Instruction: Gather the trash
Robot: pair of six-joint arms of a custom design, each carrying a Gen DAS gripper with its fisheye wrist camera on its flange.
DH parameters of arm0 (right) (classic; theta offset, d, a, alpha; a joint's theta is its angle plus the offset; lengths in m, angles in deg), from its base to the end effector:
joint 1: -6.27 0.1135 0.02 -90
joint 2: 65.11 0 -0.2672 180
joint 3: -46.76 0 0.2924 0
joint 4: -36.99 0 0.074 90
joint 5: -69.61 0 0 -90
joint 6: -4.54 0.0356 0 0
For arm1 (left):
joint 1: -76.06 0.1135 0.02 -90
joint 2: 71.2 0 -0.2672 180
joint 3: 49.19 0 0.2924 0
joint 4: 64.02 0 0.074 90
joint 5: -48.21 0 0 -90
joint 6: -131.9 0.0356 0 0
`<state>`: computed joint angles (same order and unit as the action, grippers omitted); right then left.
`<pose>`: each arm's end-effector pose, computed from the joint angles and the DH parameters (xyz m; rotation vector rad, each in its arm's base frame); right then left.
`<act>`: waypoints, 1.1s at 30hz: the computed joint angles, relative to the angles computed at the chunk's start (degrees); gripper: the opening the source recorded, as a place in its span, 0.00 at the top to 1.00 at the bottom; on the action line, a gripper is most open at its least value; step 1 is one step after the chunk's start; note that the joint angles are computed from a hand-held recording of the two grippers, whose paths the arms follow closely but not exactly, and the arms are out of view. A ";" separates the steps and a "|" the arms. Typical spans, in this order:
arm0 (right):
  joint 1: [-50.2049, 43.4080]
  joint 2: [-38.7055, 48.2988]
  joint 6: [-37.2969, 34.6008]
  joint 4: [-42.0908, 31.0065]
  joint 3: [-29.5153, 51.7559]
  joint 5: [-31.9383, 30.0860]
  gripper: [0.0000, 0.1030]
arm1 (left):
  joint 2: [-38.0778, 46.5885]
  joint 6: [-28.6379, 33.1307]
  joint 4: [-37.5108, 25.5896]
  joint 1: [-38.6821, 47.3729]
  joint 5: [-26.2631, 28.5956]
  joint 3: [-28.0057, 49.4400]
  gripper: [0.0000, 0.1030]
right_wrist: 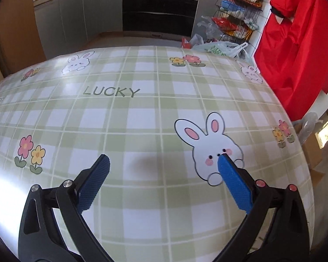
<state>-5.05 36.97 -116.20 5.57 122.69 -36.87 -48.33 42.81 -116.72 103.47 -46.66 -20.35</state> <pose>0.3907 -0.0679 0.1546 -0.5282 2.4595 0.0774 0.1226 0.0670 0.1680 -0.5916 2.3351 0.3330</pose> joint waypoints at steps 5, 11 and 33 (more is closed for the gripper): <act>2.15 2.77 1.95 -0.28 1.64 1.97 0.05 | 10.40 -1.57 4.30 -2.59 -2.13 1.50 0.05; 2.39 4.40 5.42 1.31 2.33 0.47 0.05 | 14.16 -0.94 6.43 -1.98 -0.91 1.94 0.05; 0.86 6.66 5.55 -1.85 5.77 -2.23 0.04 | 15.74 0.23 6.64 2.26 4.25 2.28 0.04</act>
